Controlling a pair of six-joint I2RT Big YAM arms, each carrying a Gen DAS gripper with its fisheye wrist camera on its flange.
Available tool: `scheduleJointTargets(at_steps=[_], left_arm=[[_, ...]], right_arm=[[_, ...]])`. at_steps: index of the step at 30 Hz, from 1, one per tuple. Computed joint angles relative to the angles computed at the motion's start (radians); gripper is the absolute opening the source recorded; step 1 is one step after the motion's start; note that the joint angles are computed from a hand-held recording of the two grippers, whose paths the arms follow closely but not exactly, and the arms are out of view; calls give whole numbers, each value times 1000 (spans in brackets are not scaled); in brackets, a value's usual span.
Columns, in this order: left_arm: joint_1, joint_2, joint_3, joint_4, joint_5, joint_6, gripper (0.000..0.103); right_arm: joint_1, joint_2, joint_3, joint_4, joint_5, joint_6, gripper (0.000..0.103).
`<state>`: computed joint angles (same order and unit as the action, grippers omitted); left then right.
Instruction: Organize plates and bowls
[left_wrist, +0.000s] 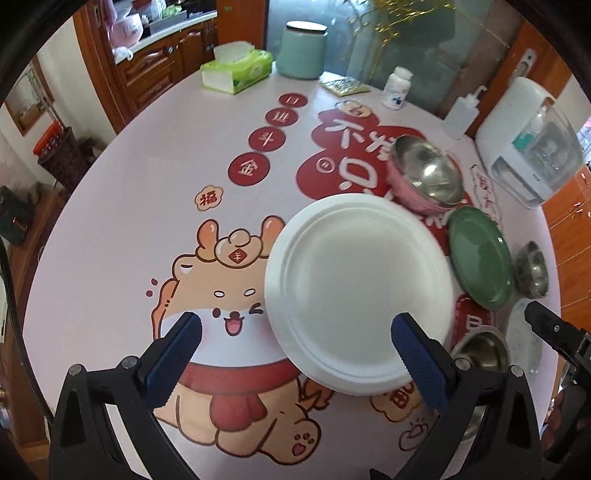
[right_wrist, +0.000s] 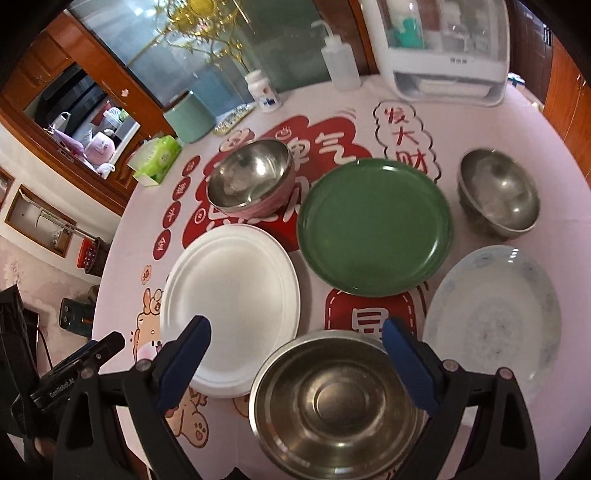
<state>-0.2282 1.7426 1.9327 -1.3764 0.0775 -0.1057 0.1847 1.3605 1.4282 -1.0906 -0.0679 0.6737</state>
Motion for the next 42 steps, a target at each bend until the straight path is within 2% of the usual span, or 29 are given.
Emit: scheduleJointTargets(at_steps=[8,12,14,17,20,22,31,33,37,42], left_arm=[[4,86,33,-34,-27,8,100],[13,113,34,-31,5,-4,99],[15,125,37,-34,9,-5,99],[19,143,43,-41,24,-5,93],[23,156,46,-43,40,-6,91],[25,160,41,-33,46,-2,88],[27,185,57,-44,72,6,67],[28,194,65,-49,74,4,57],[31,193,54,-41,66,5,56],[33,195,53,-22,71,7,56]], right_arm=[[-46,59,-19,46,-178,-43,90],[-55,84,-21,67,-216,-56,90],[-56,98,-19,69,-229,-67,86],[-63,116,-19,74,-251,-74,82],[-70,126,-26,93,-286,-82,77],[-71,133,-27,98,-289,-80,71],[-63,174,-7,78,-279,-113,51],[-62,184,0,69,-274,-124,47],[-63,193,0,71,-271,-134,36],[-64,191,-15,97,-276,-122,28]])
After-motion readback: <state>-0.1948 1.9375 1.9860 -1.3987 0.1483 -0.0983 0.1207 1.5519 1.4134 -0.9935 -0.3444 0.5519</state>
